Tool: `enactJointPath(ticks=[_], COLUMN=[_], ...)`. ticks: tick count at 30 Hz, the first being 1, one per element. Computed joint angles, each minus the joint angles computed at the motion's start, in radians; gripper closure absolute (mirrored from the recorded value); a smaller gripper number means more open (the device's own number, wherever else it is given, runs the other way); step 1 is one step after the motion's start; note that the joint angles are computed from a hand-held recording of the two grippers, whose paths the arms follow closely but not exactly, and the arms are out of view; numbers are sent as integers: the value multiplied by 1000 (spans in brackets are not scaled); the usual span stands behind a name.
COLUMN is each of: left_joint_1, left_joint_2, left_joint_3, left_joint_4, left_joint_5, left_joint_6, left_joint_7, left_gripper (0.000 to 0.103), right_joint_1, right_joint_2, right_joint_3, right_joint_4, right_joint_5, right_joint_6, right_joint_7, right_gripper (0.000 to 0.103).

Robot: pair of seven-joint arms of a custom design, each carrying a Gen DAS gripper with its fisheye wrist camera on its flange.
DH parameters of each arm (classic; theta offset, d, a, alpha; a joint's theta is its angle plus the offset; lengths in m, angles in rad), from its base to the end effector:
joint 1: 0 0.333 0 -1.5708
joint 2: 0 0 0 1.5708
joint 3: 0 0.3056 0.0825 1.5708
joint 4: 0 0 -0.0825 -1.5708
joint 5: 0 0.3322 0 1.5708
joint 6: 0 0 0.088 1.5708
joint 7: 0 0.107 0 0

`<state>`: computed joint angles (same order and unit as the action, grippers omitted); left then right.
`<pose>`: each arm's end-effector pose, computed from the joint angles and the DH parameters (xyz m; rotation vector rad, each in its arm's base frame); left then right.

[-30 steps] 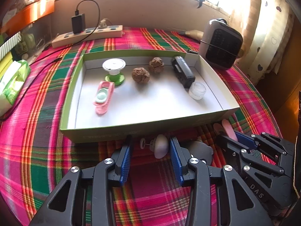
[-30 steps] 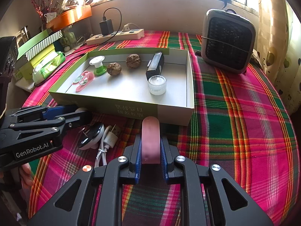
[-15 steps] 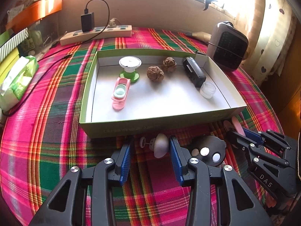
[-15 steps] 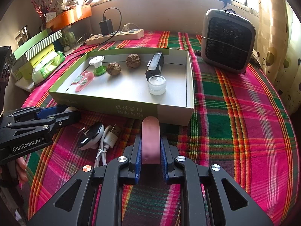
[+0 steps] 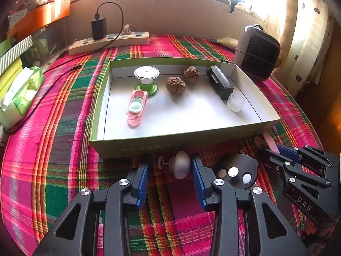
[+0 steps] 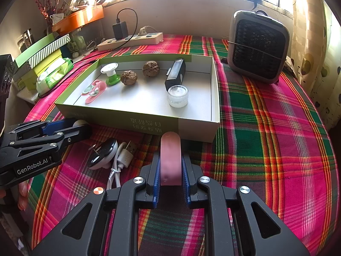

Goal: Organize objects
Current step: 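Hold the pink item in the right gripper while left gripper reaches the white knob item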

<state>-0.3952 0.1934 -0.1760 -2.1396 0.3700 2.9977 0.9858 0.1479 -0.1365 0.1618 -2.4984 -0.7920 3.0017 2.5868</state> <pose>0.4669 -0.3254 0.4164 -1.6008 2.2155 -0.8791 0.4143 0.1878 0.4184 -1.8478 1.7543 -0.5799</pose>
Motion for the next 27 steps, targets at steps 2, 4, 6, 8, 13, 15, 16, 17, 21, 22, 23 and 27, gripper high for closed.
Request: enactJointPath(ticks=[2, 4, 6, 8, 13, 15, 16, 17, 21, 22, 23, 27], left_joint_1=[8, 5, -4, -5, -7, -5, -6, -6, -6, -6, -7, -8], left_joint_2=[0, 0, -1, -1, -2, -2, -2, -2, -2, -2, -2, -2], left_joint_3=[-10, -7, 3, 3, 6, 3, 4, 5, 6, 5, 6, 8], left_joint_4=[-3, -4, -4, -5, -4, -5, -5, -5, -6, -6, -7, -8], left_joint_5=[-16, -17, -3, -1, 9, 6, 7, 10, 13, 12, 15, 21], left_joint_6=[6, 7, 7, 9, 7, 9, 9, 9, 11, 11, 11, 13], left_joint_7=[13, 16, 7, 4, -2, -1, -3, -4, -8, -8, -9, -14], left_gripper=[72, 73, 73, 73, 73, 73, 73, 73, 73, 73, 73, 73], right_joint_1=[0, 0, 0, 0, 1, 2, 2, 2, 2, 2, 2, 2], right_joint_2=[1, 1, 2, 2, 2, 3, 2, 2, 3, 3, 2, 3], right_joint_3=[-1, -1, 0, -1, -2, -3, -3, -3, -3, -3, -3, -4], right_joint_4=[0, 0, 1, 1, 2, 2, 2, 2, 2, 2, 2, 2], right_joint_5=[1, 0, -2, -3, -1, 0, 1, 1, 3, 3, 3, 4], right_joint_6=[2, 2, 1, 2, 1, 2, 1, 1, 1, 1, 1, 2], right_joint_7=[-1, 0, 2, 3, 1, -1, -1, -1, -4, -4, -5, -7], right_gripper=[84, 84, 84, 84, 84, 84, 84, 84, 84, 84, 84, 84])
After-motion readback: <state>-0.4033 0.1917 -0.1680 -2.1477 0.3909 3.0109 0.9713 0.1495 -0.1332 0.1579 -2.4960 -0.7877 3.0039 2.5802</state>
